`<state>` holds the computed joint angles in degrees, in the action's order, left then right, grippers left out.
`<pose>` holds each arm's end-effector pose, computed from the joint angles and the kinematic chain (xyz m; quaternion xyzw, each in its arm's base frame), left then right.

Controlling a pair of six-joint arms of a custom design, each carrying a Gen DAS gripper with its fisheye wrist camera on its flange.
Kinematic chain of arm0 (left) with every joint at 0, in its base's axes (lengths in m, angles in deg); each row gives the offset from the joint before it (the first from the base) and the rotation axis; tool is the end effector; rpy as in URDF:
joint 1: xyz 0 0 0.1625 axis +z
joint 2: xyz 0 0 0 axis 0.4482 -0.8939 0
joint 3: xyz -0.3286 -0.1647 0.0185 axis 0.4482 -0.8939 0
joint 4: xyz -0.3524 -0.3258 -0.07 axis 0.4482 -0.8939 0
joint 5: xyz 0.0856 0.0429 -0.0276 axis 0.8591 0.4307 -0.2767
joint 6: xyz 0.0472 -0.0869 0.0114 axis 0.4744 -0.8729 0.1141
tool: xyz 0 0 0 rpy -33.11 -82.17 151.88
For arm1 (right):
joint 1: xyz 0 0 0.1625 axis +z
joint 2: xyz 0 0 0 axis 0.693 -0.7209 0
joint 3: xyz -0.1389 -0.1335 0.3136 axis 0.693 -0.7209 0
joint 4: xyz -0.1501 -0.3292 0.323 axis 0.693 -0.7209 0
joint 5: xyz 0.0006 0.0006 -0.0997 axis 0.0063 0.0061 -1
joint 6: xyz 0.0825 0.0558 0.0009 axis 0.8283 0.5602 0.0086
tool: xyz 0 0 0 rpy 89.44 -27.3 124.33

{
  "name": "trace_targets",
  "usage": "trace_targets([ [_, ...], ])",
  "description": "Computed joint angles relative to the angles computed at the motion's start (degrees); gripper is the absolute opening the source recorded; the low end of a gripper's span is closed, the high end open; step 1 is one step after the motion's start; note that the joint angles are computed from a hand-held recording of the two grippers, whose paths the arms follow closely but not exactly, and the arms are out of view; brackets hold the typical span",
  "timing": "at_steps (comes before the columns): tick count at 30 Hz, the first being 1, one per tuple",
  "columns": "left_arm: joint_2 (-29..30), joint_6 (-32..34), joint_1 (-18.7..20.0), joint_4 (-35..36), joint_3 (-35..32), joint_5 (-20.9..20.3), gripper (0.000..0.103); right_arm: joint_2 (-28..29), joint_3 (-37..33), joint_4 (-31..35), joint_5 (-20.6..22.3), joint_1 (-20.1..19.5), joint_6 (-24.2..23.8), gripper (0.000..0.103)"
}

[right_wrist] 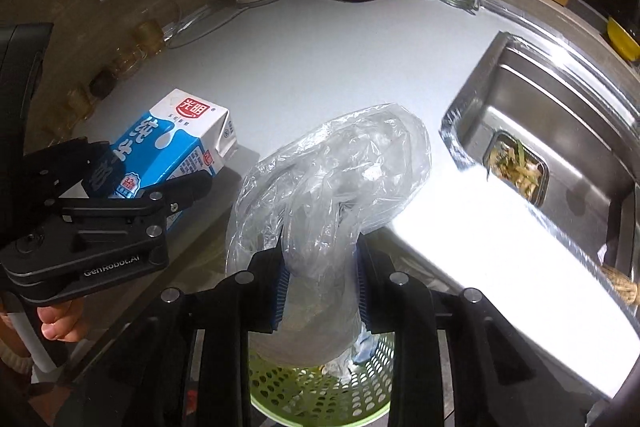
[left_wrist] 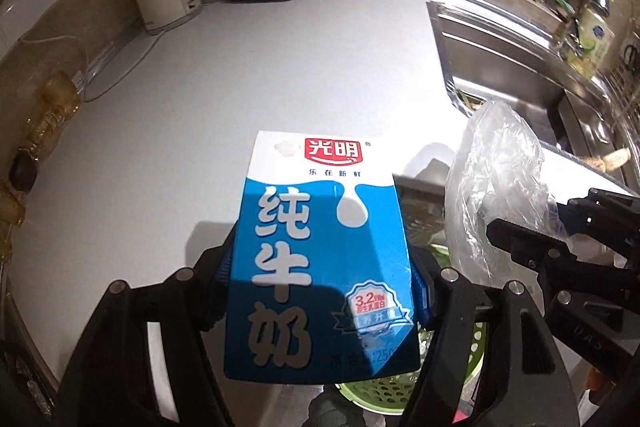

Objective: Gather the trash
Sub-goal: 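Carry the milk carton and plastic bag over the green basket and open the left tool, then lower the right tool into the basket and open it to drop the bag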

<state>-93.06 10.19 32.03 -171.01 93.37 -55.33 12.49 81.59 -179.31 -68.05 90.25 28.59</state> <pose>-0.1231 -0.5477 0.3804 0.4868 0.8379 -0.0587 0.2399 0.4864 -0.4318 0.0072 -0.0666 -0.8704 0.3464 0.3436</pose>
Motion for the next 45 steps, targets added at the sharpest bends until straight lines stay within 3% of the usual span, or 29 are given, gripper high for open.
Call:
trace_targets([
  [11, -14.80, -5.68, -0.98, 8.56, 14.71, 1.44, 0.066, -5.34, 10.08, 1.98, 5.94, 4.73, 7.89, 0.030],
  [20, -16.64, -8.70, 1.84, 10.59, 20.61, 4.44, 0.066, -7.19, 14.14, -1.67, 8.51, 5.93, 7.07, 0.030],
  [23, -16.45, -9.21, 1.93, 10.89, 21.39, 5.97, 0.070, -7.26, 14.61, -2.96, 9.25, 5.60, 5.44, 0.030],
  [25, -17.33, -9.08, 1.73, 10.22, 21.97, 6.37, 0.081, -7.37, 14.72, -3.68, 9.78, 5.07, 3.80, 0.030],
  [28, -18.24, -9.38, 1.46, 10.12, 21.81, 5.99, 0.088, -7.20, 14.26, -4.01, 9.84, 4.58, 1.86, 0.030],
  [45, -23.28, -13.30, -1.52, 14.27, 17.10, 3.73, 0.095, -7.93, 15.11, -6.22, 8.59, 4.49, -0.38, 0.030],
])
